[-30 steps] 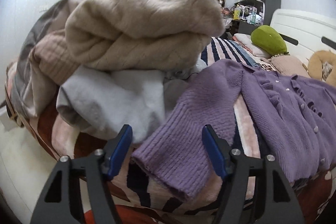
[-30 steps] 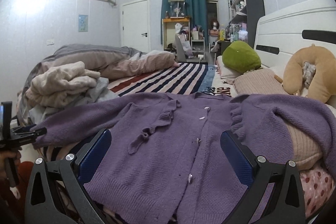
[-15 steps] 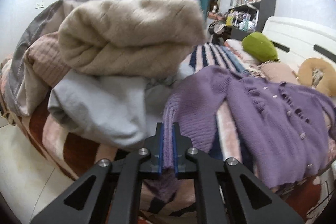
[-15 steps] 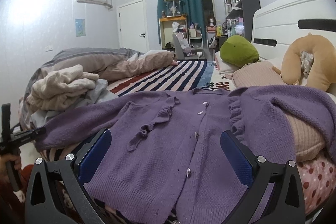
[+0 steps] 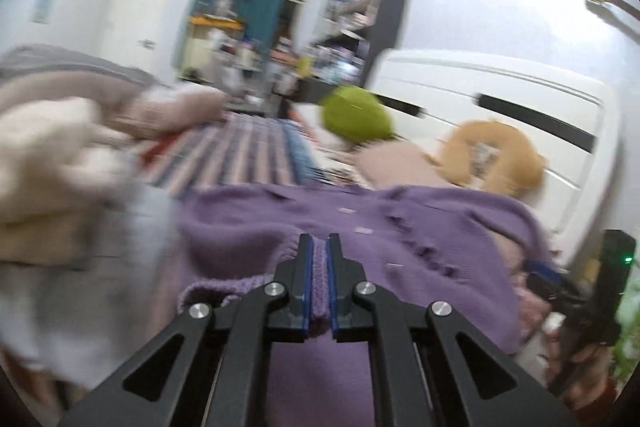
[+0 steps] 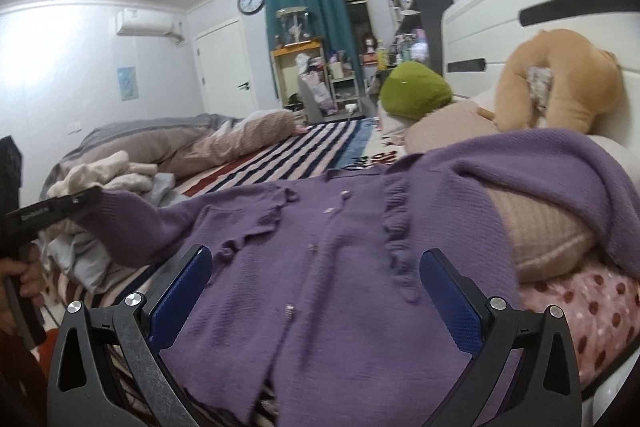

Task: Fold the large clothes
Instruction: 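Grasp the cardigan sleeve cuff with the left gripper, then fold the sleeve across the cardigan body with the left gripper while the right gripper grasps the other cuff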

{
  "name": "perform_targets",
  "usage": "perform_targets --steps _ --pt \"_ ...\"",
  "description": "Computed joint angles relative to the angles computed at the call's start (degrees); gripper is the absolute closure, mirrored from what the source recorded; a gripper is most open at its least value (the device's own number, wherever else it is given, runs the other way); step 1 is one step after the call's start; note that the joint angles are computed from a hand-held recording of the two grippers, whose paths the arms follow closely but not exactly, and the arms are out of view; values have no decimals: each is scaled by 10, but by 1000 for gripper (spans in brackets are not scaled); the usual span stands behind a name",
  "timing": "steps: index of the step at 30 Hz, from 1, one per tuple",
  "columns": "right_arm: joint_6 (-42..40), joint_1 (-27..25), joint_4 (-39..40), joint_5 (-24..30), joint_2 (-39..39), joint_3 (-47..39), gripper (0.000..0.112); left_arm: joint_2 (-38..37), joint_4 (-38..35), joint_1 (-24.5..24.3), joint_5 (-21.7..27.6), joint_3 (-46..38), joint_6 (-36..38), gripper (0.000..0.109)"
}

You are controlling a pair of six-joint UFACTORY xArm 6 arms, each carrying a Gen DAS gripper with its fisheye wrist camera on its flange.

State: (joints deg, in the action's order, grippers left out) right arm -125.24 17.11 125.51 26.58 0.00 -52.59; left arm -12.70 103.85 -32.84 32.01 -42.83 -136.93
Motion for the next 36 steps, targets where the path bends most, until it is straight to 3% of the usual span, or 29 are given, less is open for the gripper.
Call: perform_targets --steps 5,8,11,14,20,23,26,28,31,34,36 --pt "-11 -27 -8 5 7 1 9 183 70 23 -134 -167 -59 104" --pt "24 -40 -51 19 18 -3 9 260 5 34 -187 -218 -2 102" --pt "52 -41 -86 18 34 -14 9 268 -21 30 -201 -213 28 87" --pt "75 -33 -119 30 50 -23 9 210 -9 17 -170 -163 20 57" --pt "153 -4 -210 119 82 -41 9 79 -117 -4 -39 -45 95 49" --pt "195 31 -257 122 121 -81 9 23 -178 -19 37 6 141 48" --pt "244 62 -323 123 165 -129 21 -16 -185 -24 69 50 137 46" --pt "280 83 -363 104 192 -157 22 -35 -185 -23 79 72 132 44" --pt "332 125 -427 23 236 -200 22 -53 -181 -21 88 99 117 43" --pt "384 141 -497 -11 262 -218 22 -62 -172 -12 87 119 97 41" --pt "385 155 -519 -34 266 -214 34 -62 -167 -4 82 124 88 41"
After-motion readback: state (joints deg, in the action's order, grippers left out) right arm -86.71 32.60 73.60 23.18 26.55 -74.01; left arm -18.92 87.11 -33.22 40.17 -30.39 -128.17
